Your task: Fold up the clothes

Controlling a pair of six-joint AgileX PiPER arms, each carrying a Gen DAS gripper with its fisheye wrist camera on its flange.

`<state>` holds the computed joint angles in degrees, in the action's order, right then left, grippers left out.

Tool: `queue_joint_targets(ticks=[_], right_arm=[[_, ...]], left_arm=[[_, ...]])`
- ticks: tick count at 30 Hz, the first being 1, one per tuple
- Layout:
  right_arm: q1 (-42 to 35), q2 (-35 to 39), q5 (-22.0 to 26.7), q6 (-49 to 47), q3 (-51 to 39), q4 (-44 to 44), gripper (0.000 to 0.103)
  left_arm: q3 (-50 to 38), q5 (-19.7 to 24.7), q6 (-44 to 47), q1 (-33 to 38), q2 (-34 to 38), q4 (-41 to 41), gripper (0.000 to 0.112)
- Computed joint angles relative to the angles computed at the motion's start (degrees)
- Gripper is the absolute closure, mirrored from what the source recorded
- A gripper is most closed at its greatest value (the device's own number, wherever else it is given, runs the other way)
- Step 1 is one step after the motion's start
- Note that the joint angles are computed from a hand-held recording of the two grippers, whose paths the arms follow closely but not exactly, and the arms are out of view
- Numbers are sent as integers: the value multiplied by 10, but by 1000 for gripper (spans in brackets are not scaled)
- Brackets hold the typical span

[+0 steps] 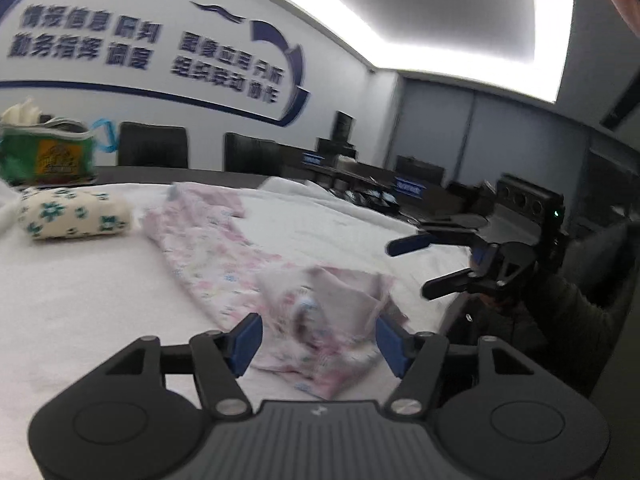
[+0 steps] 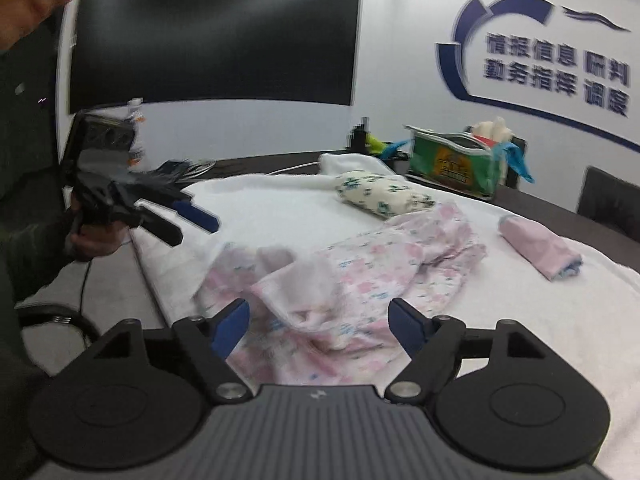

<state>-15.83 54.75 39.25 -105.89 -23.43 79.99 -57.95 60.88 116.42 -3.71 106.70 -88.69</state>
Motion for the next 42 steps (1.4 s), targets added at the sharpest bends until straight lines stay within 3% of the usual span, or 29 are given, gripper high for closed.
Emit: queue_joint_targets(ticks=[5,9,12,13,14,16,18,20,22,25,27,32,35,39,42], right_arm=[[75,46,-63,-95,4,91,29],[86,116,-67,-118,-20,148,29],[101,158,-92,-76,-50,150,24],[107,173,-103,-54,-61,147,26],[101,185,-91,-39,-67,140,28],[82,210,-53,-18,-74,123,57],[66,236,-18,1,-82,109,66],[60,239,-12,7,-81,111,65],[58,230,-20,36,-82,96,52],[41,177,-15,10,-58,92,39],[12,134,13,0,-40,79,31],[-53,51,58,15,-9,19,29],[-37,42,37,27,1,-1,30],[24,55,-29,24,3,5,30],[22,56,-33,21,5,7,30]], left_arm=[[-24,-115,-72,-69,11,-4,51],[-86,-94,-225,-69,56,11,51],[-91,-99,-223,-73,65,-13,55],[-93,-92,-213,-75,69,-21,65],[-97,-90,-215,-78,73,-23,71],[-110,-90,-231,-85,80,-15,82],[-127,-104,-266,-94,84,9,82],[-148,-123,-327,-100,90,49,81],[-144,-118,-328,-93,89,46,71],[-90,-86,-217,-63,65,-24,45],[-48,-53,-134,-35,48,-61,40],[-4,-10,-62,4,23,-42,41],[15,-15,-25,-3,9,-40,42],[22,-34,-9,-23,0,-37,43],[25,-40,-10,-24,-1,-40,43]])
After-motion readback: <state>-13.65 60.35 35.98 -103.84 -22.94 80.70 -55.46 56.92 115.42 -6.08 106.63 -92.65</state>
